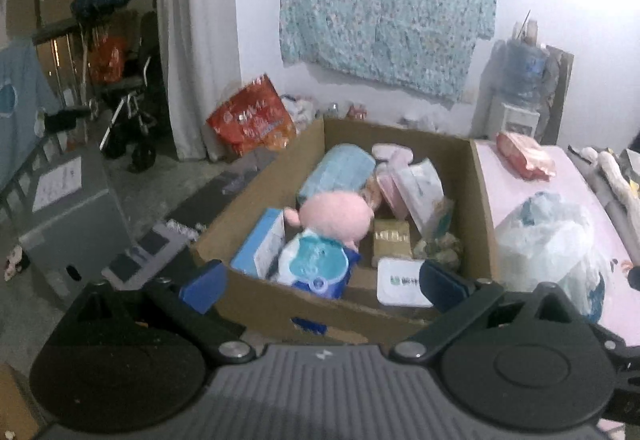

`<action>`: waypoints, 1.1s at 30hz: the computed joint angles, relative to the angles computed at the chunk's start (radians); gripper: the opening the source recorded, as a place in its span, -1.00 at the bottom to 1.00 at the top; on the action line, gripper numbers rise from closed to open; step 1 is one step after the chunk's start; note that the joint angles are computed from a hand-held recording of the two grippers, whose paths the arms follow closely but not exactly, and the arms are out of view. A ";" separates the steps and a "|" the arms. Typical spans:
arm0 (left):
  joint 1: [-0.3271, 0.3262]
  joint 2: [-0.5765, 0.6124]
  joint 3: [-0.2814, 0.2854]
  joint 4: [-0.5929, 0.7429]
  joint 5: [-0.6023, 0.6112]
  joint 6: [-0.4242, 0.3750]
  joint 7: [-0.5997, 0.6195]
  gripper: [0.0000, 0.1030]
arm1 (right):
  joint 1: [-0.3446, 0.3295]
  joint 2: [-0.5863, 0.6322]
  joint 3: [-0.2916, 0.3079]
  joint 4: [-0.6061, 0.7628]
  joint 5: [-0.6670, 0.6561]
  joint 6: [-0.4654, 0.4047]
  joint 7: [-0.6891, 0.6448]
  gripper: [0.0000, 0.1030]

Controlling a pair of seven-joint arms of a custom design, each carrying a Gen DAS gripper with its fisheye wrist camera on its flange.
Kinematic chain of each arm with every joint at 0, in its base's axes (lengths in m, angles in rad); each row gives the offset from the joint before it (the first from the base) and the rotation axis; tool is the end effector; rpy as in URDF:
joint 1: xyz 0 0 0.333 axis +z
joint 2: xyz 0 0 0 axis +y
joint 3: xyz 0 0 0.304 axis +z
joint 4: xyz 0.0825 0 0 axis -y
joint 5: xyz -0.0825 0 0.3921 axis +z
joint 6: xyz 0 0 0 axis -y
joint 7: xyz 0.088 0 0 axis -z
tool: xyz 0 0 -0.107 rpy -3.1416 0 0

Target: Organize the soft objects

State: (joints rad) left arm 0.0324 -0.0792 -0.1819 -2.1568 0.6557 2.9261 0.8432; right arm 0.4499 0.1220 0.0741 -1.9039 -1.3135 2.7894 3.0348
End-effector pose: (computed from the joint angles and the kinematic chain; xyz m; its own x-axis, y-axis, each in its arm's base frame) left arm 0.5610 -0.1256 0.5069 0.0050 -0.9995 -0.0312 -0.6218 0.0213 -0.7829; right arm 0.5241 0.3520 0.4800 0.1468 -0.9889 0.0215 -0.4862 -0.0911 -0.8691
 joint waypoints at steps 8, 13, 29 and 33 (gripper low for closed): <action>-0.024 0.005 0.008 -0.006 -0.059 -0.098 0.065 1.00 | 0.015 0.042 0.018 0.036 0.217 -0.074 -0.165 0.98; -0.026 0.010 0.012 -0.004 -0.052 -0.125 0.082 1.00 | 0.032 0.091 0.008 0.088 0.342 -0.083 -0.261 0.98; -0.038 0.019 0.023 -0.006 -0.089 -0.130 0.121 1.00 | 0.073 0.141 -0.033 0.144 0.479 -0.099 -0.345 0.98; -0.040 0.016 0.023 -0.012 -0.106 -0.129 0.141 1.00 | 0.076 0.143 -0.035 0.145 0.479 -0.102 -0.340 0.98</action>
State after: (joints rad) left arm -0.0078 -0.0628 -0.1593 -2.1693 0.5495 2.7976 0.9844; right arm 0.5260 0.2648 0.0386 -1.7585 -0.8341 2.6875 2.6951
